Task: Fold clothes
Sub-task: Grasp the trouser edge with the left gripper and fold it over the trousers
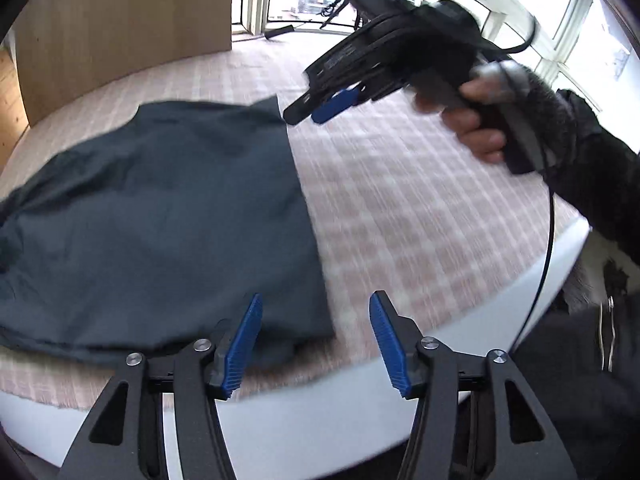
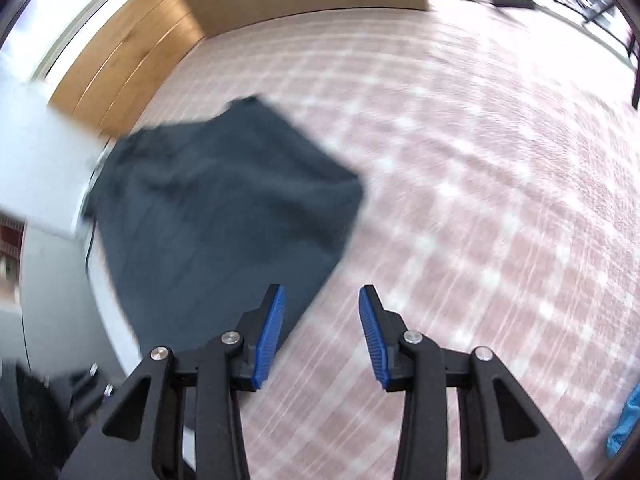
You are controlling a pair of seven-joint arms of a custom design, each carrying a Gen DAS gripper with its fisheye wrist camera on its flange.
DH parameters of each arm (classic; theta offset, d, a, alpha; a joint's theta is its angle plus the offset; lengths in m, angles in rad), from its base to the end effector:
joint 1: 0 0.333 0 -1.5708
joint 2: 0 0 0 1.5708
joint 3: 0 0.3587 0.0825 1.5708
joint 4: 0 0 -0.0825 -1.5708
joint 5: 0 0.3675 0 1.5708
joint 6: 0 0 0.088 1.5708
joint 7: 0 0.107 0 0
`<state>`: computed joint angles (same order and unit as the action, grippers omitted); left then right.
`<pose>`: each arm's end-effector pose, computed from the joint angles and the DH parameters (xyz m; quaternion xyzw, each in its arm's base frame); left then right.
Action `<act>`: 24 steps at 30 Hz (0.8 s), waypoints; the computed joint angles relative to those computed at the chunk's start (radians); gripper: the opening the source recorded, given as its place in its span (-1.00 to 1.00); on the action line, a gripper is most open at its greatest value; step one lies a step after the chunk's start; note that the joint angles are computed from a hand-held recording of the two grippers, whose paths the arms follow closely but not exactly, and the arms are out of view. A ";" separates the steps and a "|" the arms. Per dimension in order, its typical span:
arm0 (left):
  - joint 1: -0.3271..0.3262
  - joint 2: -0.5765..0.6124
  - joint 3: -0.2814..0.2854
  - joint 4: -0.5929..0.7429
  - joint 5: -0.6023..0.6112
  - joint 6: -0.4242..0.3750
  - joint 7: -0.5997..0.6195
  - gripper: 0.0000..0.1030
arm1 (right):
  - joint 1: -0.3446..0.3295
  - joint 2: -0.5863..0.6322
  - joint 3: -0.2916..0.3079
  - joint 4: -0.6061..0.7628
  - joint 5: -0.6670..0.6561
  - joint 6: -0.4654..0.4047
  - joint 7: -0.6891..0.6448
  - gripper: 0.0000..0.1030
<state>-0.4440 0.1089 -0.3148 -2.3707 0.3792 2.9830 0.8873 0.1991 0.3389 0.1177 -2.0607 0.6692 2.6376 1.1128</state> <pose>0.3735 -0.3859 0.3908 -0.5243 0.8118 -0.2456 0.0758 0.5886 0.1717 0.3425 -0.7547 0.6121 0.0555 0.2297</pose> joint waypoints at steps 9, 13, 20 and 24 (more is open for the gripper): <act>-0.092 0.124 0.042 0.177 0.223 -0.319 -0.133 0.13 | 0.000 0.093 0.029 0.086 -0.003 0.066 0.010 -0.25; -0.050 0.109 0.021 0.153 0.168 -0.266 -0.088 -0.56 | 0.005 0.109 0.047 0.097 -0.013 0.086 -0.032 -0.47; 0.127 0.043 -0.100 0.062 -0.289 -0.121 0.261 -0.91 | -0.077 0.122 0.109 0.160 0.183 -0.034 -0.111 -0.83; 0.200 -0.082 -0.139 -0.013 -0.662 -0.068 0.583 -0.91 | -0.103 0.107 0.126 0.208 0.361 -0.120 -0.150 -0.84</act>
<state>-0.2437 0.0273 -0.4539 -2.3834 -0.2824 2.9153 1.4704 0.0966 0.4461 0.2439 -1.8528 1.0299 2.5173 0.9624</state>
